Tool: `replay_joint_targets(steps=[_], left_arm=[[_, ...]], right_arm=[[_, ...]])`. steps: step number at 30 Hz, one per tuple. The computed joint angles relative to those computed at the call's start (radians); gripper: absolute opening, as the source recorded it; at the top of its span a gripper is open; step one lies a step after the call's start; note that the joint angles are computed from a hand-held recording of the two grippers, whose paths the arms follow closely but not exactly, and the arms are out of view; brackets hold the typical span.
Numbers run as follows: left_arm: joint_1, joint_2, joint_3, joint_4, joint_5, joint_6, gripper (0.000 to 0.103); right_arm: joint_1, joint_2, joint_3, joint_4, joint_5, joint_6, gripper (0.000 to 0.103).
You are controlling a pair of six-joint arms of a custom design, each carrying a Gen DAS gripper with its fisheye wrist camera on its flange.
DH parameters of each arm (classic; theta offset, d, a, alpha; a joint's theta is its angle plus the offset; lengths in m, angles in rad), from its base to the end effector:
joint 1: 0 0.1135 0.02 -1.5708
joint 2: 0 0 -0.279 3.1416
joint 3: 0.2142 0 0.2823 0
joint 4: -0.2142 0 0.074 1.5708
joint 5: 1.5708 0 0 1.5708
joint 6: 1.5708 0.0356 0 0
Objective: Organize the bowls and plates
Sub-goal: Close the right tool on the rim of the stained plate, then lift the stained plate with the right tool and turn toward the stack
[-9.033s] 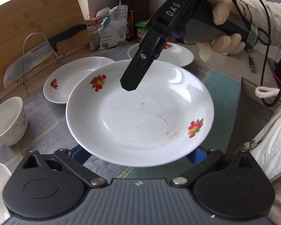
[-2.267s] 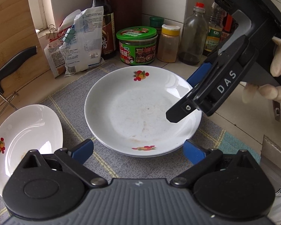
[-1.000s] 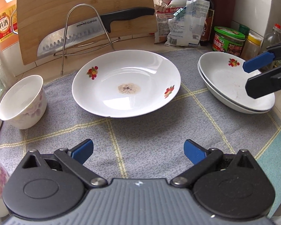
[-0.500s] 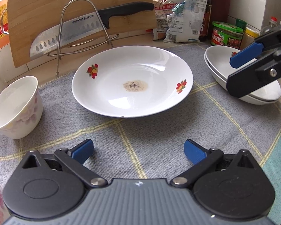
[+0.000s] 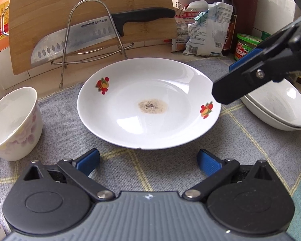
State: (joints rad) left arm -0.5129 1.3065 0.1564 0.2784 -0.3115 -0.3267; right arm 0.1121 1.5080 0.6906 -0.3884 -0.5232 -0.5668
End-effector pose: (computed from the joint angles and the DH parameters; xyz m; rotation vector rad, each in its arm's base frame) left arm 0.1657 -0.0808 0.0729 0.0858 2.3855 -0.0124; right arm 0.2687 0.0481 0.1339 -0.9929 2.4237 0.5736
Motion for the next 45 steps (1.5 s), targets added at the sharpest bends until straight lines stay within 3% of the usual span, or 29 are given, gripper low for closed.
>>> replay_joint_targets(steps=[8,25,45], left_arm=[[0.019,0.063,-0.002,0.099,-0.002,0.017,0.103],[0.043,0.104,-0.001,0.165,0.009,0.04,0.103],[0.057,0.097,-0.006,0.176,0.032,0.067,0.103]], right_arm=[[0.03,0.199,0.175,-0.017,-0.001,0.028,0.103],[0.097,0.526,0.494,-0.147,0.008,0.041,0.103],[0.113,0.598,0.606,-0.235,-0.019,-0.011,0.103]])
